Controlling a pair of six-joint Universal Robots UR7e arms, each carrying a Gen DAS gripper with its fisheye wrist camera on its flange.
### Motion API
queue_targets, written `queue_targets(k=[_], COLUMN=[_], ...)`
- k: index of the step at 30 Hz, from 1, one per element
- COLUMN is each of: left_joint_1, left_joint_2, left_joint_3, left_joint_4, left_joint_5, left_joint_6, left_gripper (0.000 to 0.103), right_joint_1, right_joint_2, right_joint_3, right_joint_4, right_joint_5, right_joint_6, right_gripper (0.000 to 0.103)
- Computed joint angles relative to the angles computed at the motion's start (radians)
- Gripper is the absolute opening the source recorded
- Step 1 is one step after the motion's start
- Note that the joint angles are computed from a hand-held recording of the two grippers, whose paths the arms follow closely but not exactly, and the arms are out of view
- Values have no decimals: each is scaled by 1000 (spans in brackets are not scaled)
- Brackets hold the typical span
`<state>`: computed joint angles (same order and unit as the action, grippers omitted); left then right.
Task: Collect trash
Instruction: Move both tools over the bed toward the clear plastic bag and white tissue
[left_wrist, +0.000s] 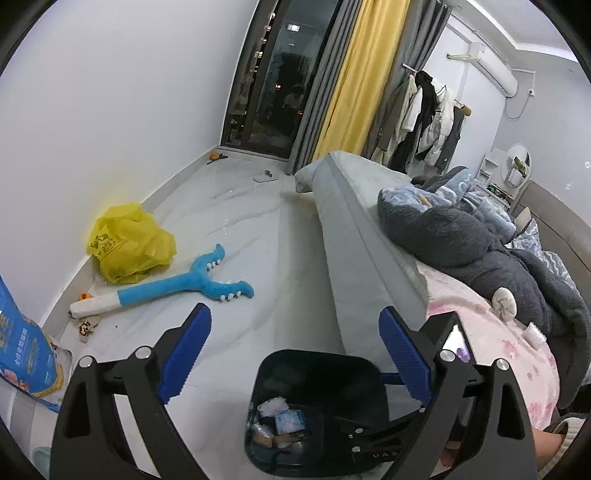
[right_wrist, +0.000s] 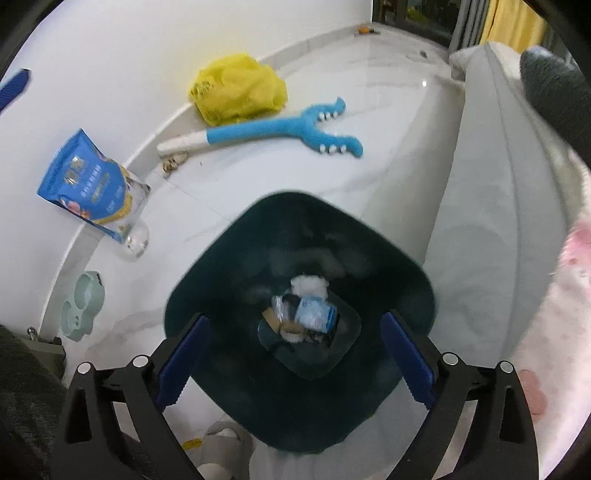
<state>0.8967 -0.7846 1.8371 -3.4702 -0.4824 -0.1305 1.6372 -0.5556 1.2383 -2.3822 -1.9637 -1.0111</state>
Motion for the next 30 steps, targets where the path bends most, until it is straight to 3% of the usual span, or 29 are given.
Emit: queue_targets(k=[12, 30], left_joint_1=[-29, -40], left_joint_2=[102, 277], left_joint_3=[-141, -392], left_joint_4=[-9, 124], left_joint_5=[-46, -147], left_joint_6=[83, 118], left_gripper=[94, 95], right_joint_1=[-24, -102], right_joint_2=[-108, -181], right_joint_3=[31, -52], right_joint_4=[-39, -53], right_joint_5=[145, 246], right_joint_6=[-76, -106], right_gripper=[98, 98])
